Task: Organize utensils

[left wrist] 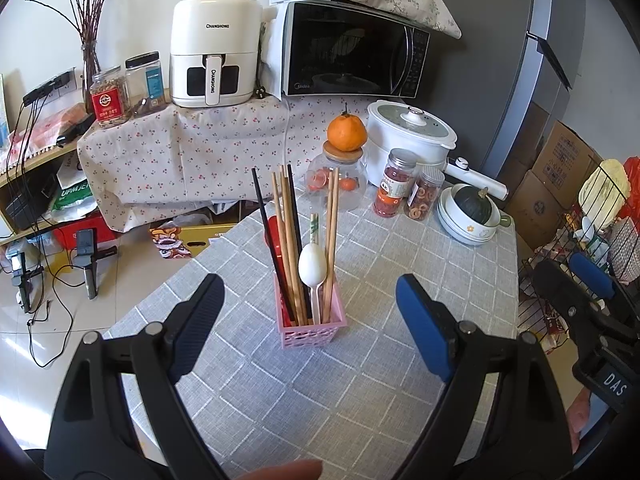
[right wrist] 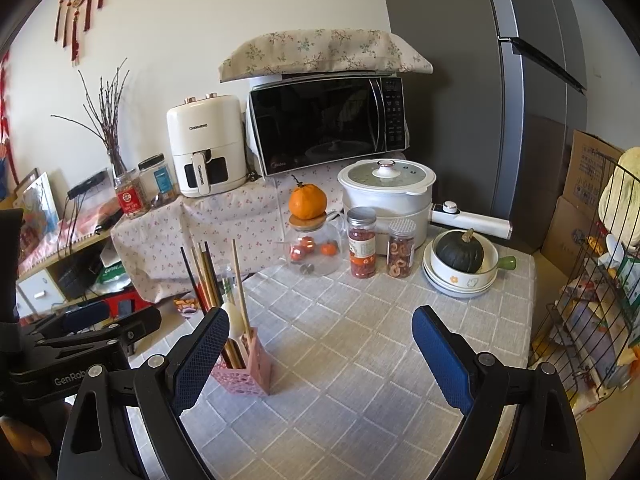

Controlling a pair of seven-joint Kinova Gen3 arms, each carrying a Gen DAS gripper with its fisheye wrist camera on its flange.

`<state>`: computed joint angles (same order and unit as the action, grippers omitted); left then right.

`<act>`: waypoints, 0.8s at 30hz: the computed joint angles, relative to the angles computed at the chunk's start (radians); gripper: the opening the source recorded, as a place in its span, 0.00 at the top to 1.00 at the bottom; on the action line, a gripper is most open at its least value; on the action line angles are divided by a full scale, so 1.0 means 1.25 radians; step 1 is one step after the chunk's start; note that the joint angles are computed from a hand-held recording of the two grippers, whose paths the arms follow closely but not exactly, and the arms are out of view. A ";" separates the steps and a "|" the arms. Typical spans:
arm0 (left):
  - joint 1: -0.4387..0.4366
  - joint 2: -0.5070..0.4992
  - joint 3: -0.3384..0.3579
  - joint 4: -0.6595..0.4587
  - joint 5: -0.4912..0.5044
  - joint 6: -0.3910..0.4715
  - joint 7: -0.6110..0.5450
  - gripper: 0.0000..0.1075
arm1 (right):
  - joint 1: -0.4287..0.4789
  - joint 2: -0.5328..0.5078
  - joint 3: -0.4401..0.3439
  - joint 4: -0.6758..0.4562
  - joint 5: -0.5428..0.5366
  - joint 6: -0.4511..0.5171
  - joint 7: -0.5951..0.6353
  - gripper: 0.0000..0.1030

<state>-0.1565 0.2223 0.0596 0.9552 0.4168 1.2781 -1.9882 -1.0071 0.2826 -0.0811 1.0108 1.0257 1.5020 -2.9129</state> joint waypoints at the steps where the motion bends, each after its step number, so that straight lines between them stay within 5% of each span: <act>1: 0.000 0.000 0.000 0.001 0.000 -0.001 0.001 0.18 | 0.000 0.001 0.000 -0.002 0.000 0.000 0.002 0.09; 24: 0.006 -0.007 0.000 0.012 -0.002 -0.011 -0.003 0.18 | 0.002 0.000 -0.001 -0.005 -0.010 0.002 0.008 0.09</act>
